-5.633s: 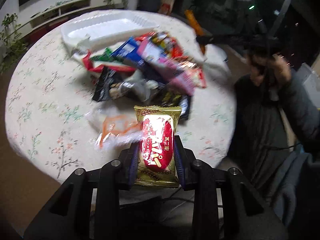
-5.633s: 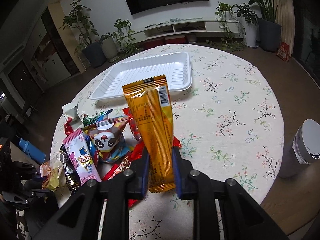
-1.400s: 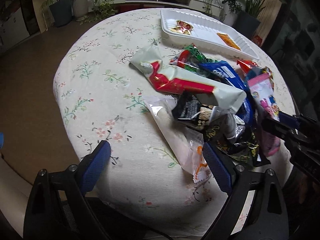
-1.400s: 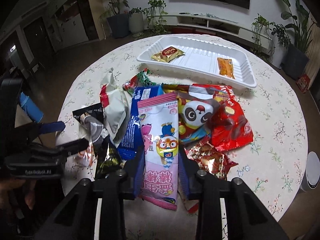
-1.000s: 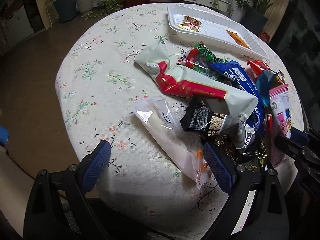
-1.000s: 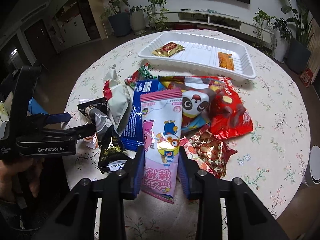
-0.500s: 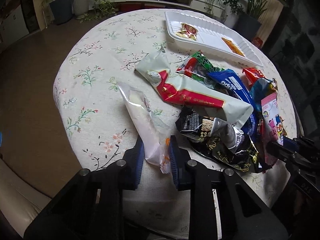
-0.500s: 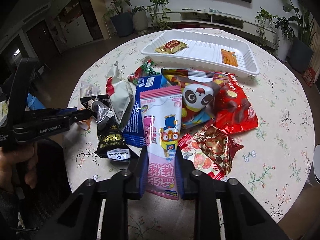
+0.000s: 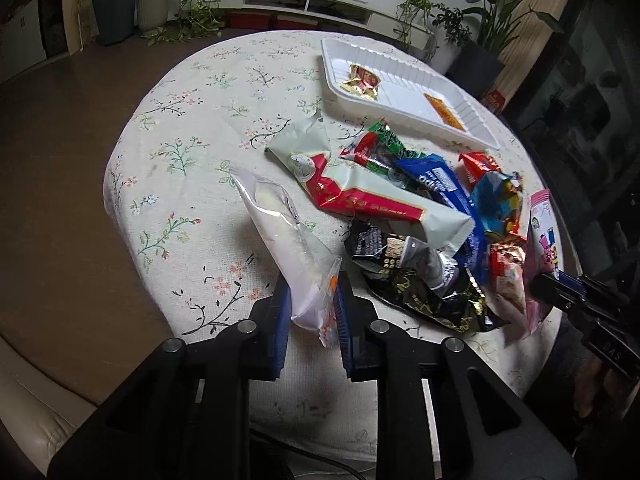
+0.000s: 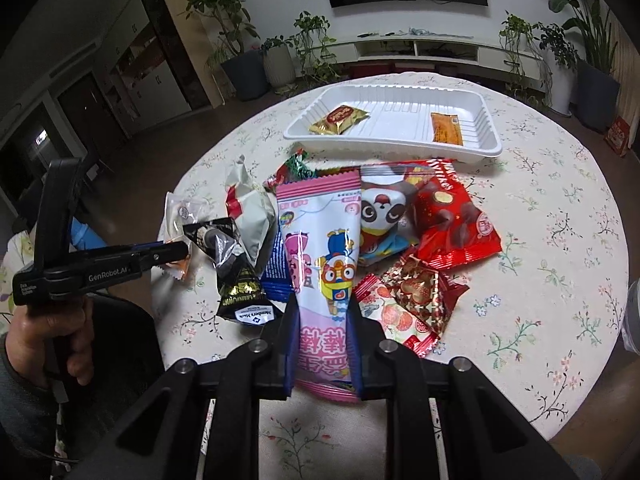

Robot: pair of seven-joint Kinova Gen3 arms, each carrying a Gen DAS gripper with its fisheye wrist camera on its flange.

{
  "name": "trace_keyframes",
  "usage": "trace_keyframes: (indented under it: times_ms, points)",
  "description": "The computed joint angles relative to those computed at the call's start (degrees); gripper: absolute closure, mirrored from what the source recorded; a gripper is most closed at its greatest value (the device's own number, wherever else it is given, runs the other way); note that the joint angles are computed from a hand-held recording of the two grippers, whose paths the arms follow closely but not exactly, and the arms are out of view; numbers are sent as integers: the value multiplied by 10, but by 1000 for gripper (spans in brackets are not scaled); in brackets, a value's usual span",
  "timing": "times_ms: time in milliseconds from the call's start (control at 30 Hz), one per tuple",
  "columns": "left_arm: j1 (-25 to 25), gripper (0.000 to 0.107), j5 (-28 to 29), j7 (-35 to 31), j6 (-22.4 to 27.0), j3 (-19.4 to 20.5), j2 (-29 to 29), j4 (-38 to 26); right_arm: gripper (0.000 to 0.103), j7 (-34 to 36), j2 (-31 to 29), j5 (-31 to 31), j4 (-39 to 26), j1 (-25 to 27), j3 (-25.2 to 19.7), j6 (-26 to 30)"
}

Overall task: Organize snacks
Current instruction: 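Lift both held packets and carry them over the white tray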

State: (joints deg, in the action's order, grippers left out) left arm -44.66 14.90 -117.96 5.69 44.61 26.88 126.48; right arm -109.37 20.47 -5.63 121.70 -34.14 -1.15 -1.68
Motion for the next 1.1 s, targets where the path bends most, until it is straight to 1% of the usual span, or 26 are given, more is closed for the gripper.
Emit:
trace_keyframes:
  times_ms: [67, 100, 200, 267, 300, 333, 400, 467, 567, 633, 667, 733, 800, 833, 900, 1033, 1100]
  points:
    - [-46, 89, 3, -11, 5, 46, 1, 3, 81, 8, -6, -8, 6, 47, -44, -8]
    - [-72, 89, 16, -28, 12, 72, 4, 3, 81, 1, -8, 0, 9, 74, -67, -11]
    - [-121, 89, 22, -45, 35, 128, 7, -9, 81, -18, -16, 19, 14, 153, -132, -19]
    - [-131, 89, 35, -64, 52, 143, 3, -25, 81, -35, -23, 37, 13, 205, -166, -18]
    - [-129, 89, 41, -72, 58, 145, 1, -34, 81, -31, -28, 33, 12, 220, -171, -14]
    - [-125, 89, 46, -80, 69, 146, -2, -47, 81, -29, -30, 32, 10, 233, -177, -12]
    - [-105, 89, 51, -94, 95, 136, -3, -80, 81, -39, -36, 45, 2, 284, -205, -3]
    - [-70, 89, 59, -106, 118, 112, -8, -113, 81, -36, -35, 52, -12, 333, -238, 8]
    - [10, 89, 35, -88, 176, 52, -5, -192, 81, -17, -22, 53, -52, 412, -294, 33]
    - [63, 89, 35, -90, 199, 15, 14, -245, 81, 5, -9, 43, -83, 439, -312, 56]
    - [89, 89, 33, -87, 211, -3, 23, -271, 81, 16, 1, 40, -106, 444, -314, 70]
    - [139, 89, 25, -79, 238, -41, 43, -325, 81, 38, 18, 32, -146, 446, -312, 96]
    - [188, 89, 12, -66, 261, -75, 66, -378, 81, 55, 40, 27, -195, 431, -297, 128]
    - [211, 89, 5, -58, 270, -91, 79, -404, 81, 67, 47, 21, -211, 434, -298, 140]
    - [258, 89, -3, -40, 290, -129, 104, -457, 81, 83, 69, 12, -252, 423, -289, 166]
    - [343, 89, -16, -14, 351, -207, 155, -563, 81, 108, 111, -6, -325, 393, -263, 212]
    - [375, 89, -20, -6, 387, -239, 183, -612, 81, 118, 135, -18, -357, 380, -252, 231]
